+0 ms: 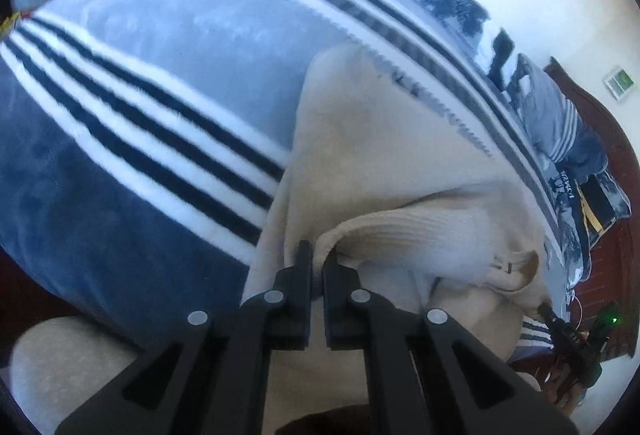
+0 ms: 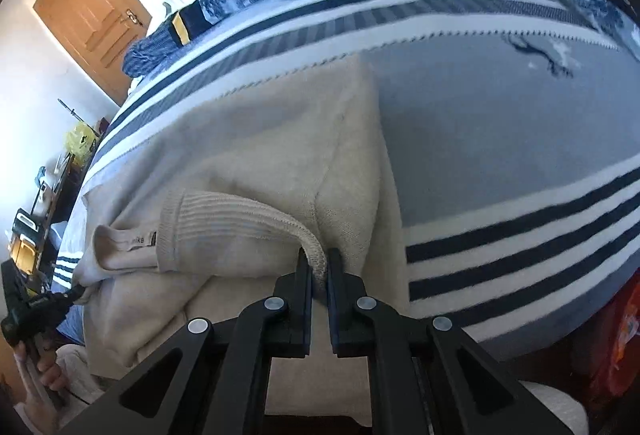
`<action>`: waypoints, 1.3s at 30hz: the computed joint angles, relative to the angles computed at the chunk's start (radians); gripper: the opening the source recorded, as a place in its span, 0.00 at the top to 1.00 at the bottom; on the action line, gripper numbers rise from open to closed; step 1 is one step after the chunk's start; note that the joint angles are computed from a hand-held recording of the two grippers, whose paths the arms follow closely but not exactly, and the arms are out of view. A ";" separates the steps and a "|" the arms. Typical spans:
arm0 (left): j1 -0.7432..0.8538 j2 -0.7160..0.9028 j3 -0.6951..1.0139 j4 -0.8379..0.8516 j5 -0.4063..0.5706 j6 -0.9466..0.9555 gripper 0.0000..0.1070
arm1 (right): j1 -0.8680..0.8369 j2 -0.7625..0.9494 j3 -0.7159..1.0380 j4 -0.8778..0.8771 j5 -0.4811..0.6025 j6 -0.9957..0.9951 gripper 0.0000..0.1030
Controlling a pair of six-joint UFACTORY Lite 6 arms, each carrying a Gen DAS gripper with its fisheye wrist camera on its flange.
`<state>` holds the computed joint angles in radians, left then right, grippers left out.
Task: Fold small clothes
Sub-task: 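Fold the collar end over toward the hem with both tools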
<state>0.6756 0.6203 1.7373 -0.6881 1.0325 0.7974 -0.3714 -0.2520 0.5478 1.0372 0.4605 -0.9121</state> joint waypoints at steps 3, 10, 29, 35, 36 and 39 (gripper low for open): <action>0.017 -0.054 -0.055 0.003 -0.021 0.033 0.95 | -0.059 -0.087 -0.054 0.031 0.035 -0.023 0.94; 0.001 -0.091 -0.137 0.121 -0.088 0.034 0.72 | -0.180 -0.081 -0.103 0.005 0.140 0.000 0.86; -0.047 0.098 0.225 0.119 0.262 -0.511 0.42 | -0.187 0.091 -0.053 0.173 0.388 0.202 0.37; -0.058 0.314 0.474 0.177 0.318 -0.746 0.42 | -0.154 0.236 0.075 0.115 0.303 0.361 0.34; -0.064 0.319 0.470 0.185 0.309 -0.749 0.42 | -0.154 0.254 0.087 0.117 0.301 0.361 0.34; -0.082 0.239 0.331 0.238 0.235 -0.700 0.45 | -0.141 0.277 0.106 0.090 0.286 0.363 0.35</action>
